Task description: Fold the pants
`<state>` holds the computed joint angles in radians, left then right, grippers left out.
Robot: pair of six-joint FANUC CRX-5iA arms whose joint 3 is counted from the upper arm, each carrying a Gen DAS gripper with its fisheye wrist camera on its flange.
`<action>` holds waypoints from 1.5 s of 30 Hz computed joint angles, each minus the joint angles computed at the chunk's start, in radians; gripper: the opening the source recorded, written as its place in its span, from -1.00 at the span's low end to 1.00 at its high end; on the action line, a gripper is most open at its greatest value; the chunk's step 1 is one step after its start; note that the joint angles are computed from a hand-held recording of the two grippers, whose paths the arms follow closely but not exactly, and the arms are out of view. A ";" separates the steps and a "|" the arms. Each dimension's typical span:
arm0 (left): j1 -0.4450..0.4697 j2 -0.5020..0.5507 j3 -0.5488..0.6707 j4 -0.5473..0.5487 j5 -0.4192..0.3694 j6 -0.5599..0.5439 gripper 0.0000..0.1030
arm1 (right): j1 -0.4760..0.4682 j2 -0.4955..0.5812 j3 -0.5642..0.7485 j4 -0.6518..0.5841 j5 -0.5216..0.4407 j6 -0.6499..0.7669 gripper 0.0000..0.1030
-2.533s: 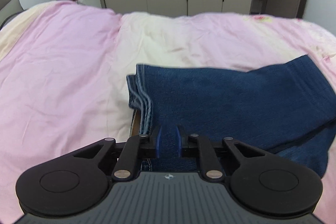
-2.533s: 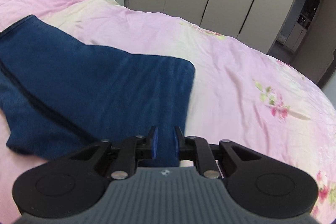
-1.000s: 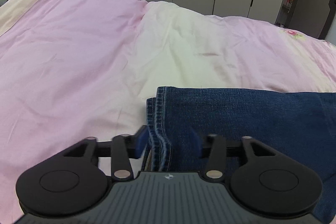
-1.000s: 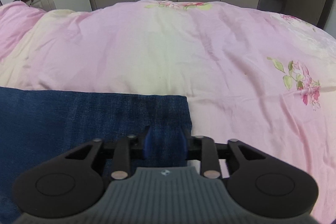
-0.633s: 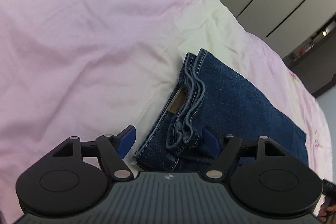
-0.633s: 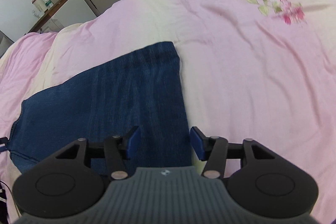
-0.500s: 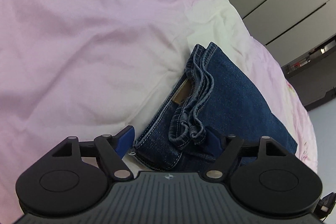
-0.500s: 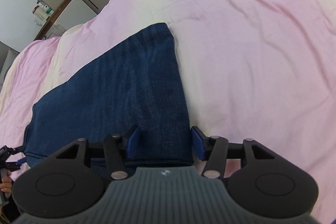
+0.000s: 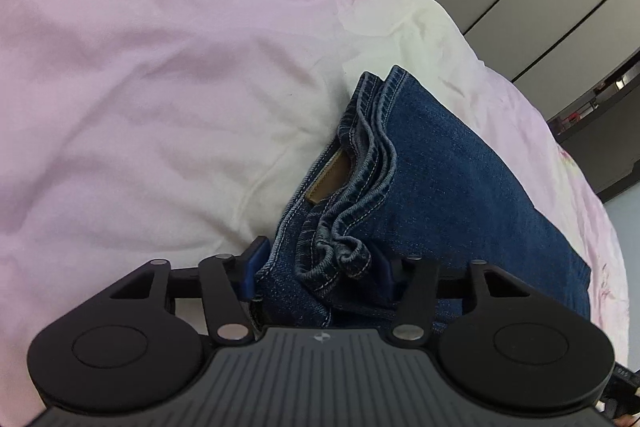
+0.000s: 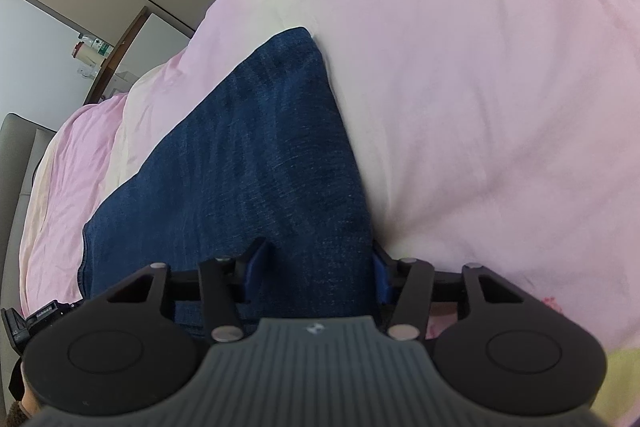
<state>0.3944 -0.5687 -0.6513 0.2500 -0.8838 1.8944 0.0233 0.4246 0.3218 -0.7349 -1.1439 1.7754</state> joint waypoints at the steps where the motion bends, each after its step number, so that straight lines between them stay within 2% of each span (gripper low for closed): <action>1: -0.027 0.010 0.025 -0.043 -0.006 0.038 -0.06 | 0.010 -0.011 -0.010 0.017 0.013 -0.006 -0.19; 3: -0.102 0.043 0.095 -0.164 -0.031 0.141 -0.19 | 0.037 -0.035 -0.031 0.062 0.046 -0.022 -0.28; 4: -0.140 0.060 0.129 -0.221 -0.046 0.189 -0.26 | 0.051 -0.051 -0.047 0.090 0.066 -0.023 -0.42; 8: -0.231 0.084 0.207 -0.347 -0.085 0.289 -0.46 | 0.084 -0.111 -0.098 0.153 0.133 -0.028 -0.62; 10: -0.252 0.086 0.234 -0.369 -0.105 0.310 -0.51 | 0.074 -0.134 -0.105 0.135 0.138 -0.031 -0.72; 15: -0.295 0.071 0.290 -0.389 -0.150 0.318 -0.58 | 0.042 -0.190 -0.086 0.072 0.105 -0.041 -0.79; 20: -0.417 0.070 0.362 -0.405 -0.222 0.371 -0.61 | 0.005 -0.271 -0.080 0.066 0.054 -0.023 -0.81; 23: -0.572 0.070 0.393 -0.451 -0.254 0.453 -0.62 | -0.071 -0.321 -0.083 0.058 -0.014 -0.023 -0.82; 26: -0.749 0.075 0.402 -0.488 -0.262 0.580 -0.63 | -0.183 -0.379 -0.111 0.048 -0.077 0.001 -0.81; 30: -1.007 0.122 0.430 -0.586 -0.277 0.766 -0.66 | -0.373 -0.445 -0.150 0.027 -0.184 0.055 -0.81; 33: -1.167 0.177 0.473 -0.673 -0.326 0.861 -0.66 | -0.512 -0.478 -0.184 0.011 -0.254 0.113 -0.81; 37: -1.217 0.229 0.484 -0.694 -0.358 0.856 -0.65 | -0.627 -0.488 -0.248 0.013 -0.277 0.176 -0.81; 41: -1.172 0.231 0.435 -0.634 -0.322 0.791 -0.57 | -0.631 -0.474 -0.335 0.052 -0.213 0.214 -0.80; 43: -1.157 0.245 0.429 -0.598 -0.335 0.782 -0.36 | -0.627 -0.457 -0.366 0.076 -0.184 0.192 -0.79; 45: -1.134 0.239 0.416 -0.577 -0.333 0.793 -0.23 | -0.610 -0.437 -0.386 0.116 -0.166 0.170 -0.76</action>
